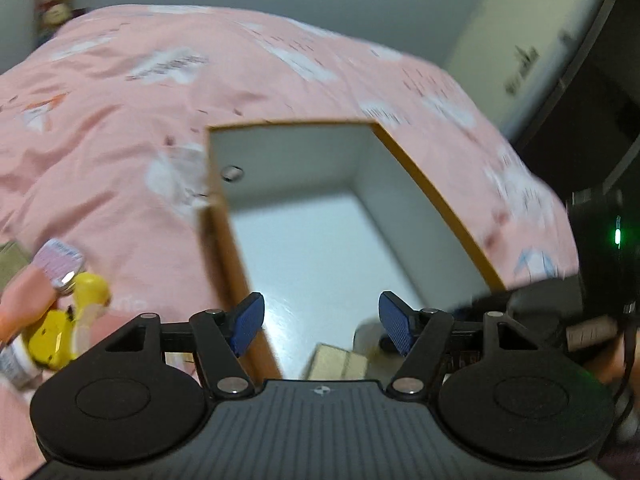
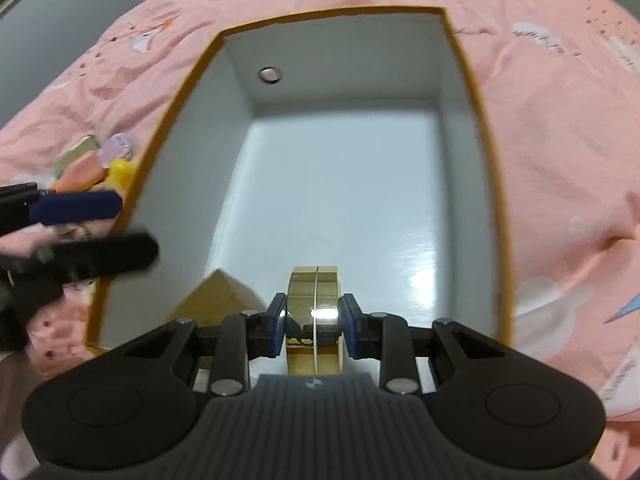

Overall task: Organize rigid objects
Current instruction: 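Lower the gold round tin into the orange box and open the right gripper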

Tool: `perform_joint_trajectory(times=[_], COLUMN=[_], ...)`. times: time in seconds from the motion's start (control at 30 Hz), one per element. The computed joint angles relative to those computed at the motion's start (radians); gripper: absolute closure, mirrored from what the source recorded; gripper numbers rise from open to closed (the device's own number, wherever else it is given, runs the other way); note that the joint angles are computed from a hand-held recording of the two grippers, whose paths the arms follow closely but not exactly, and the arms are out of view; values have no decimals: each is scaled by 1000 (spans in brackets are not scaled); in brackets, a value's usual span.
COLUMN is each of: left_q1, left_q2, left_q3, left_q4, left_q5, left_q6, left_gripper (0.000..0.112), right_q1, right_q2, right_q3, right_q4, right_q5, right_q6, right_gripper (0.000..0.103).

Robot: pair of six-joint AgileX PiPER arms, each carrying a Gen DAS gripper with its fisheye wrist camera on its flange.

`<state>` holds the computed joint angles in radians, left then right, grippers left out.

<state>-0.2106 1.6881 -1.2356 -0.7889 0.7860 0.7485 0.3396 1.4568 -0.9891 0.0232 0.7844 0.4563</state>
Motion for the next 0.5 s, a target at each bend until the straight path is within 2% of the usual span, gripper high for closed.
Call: perform_joint_trajectory(times=[0.07,0.27,0.5], left_q1=[24,83,89], left_q2=[-4,46,65], left_q3=[9,-16,-31], left_q4=[-29,-52,-11], left_q5=[-2,36,59], left_q6=[-12,-72,-121], left_gripper=[35,35,36], right_q1=[-11,4,-26], right_q2=[13,66,93], right_q3=[-6,-36,-75], right_q4=[71,111,139], right_q5=[-9,-13,45], right_q6=[-47,-58,-74], right_gripper=[75,75,75])
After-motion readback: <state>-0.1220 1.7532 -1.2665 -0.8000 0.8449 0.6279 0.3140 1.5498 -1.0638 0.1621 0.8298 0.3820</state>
